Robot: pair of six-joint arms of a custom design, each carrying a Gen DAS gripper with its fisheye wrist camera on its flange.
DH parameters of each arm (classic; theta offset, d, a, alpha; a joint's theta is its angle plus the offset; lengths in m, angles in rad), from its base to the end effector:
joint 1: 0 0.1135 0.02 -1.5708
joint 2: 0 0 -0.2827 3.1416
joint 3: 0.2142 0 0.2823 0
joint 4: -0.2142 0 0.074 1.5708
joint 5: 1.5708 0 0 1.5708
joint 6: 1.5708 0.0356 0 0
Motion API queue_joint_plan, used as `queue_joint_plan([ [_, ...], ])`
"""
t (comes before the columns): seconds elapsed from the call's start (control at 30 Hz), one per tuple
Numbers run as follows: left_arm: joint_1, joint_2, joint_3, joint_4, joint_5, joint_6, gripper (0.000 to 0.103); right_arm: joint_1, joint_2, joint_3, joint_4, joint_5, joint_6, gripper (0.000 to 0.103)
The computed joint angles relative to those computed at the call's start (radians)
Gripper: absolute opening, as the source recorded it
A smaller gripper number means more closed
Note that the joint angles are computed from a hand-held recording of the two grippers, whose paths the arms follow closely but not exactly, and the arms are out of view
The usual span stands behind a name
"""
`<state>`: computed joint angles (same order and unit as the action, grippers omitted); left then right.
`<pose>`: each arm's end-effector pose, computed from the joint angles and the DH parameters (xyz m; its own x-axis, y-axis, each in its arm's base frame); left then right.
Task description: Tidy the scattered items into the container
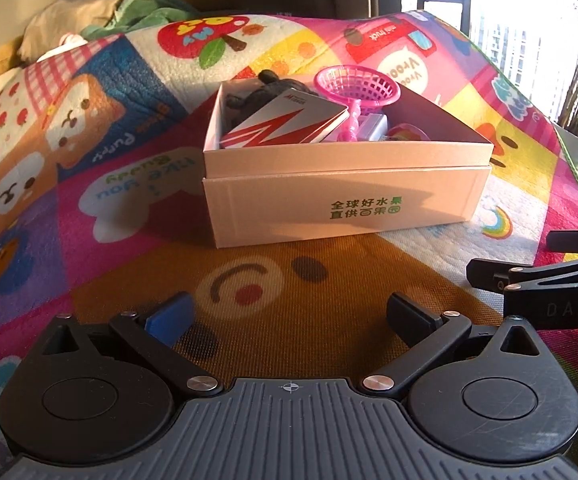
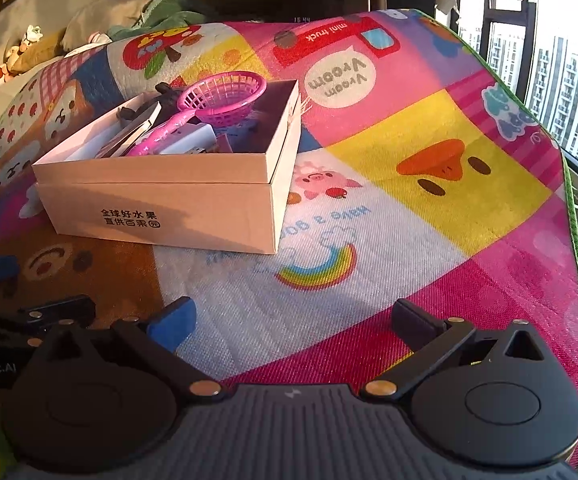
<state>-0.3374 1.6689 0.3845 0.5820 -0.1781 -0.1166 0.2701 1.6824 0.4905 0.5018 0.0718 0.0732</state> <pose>0.2535 -0.0822 0.0767 -0.6285 0.0992 -0.7714 0.1259 0.9917 0.0249 0.2838 0.0759 0.0906 -0.6275 -0.0980 -0.7725 -0.1674 0.9858 0.0109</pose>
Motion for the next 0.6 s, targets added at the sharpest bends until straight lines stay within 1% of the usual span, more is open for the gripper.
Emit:
queue_joint_plan([
  [0.6, 0.007, -0.008, -0.002, -0.006, 0.009, 0.001, 0.103, 0.001, -0.001, -0.001, 0.000, 0.002, 0.000, 0.103],
])
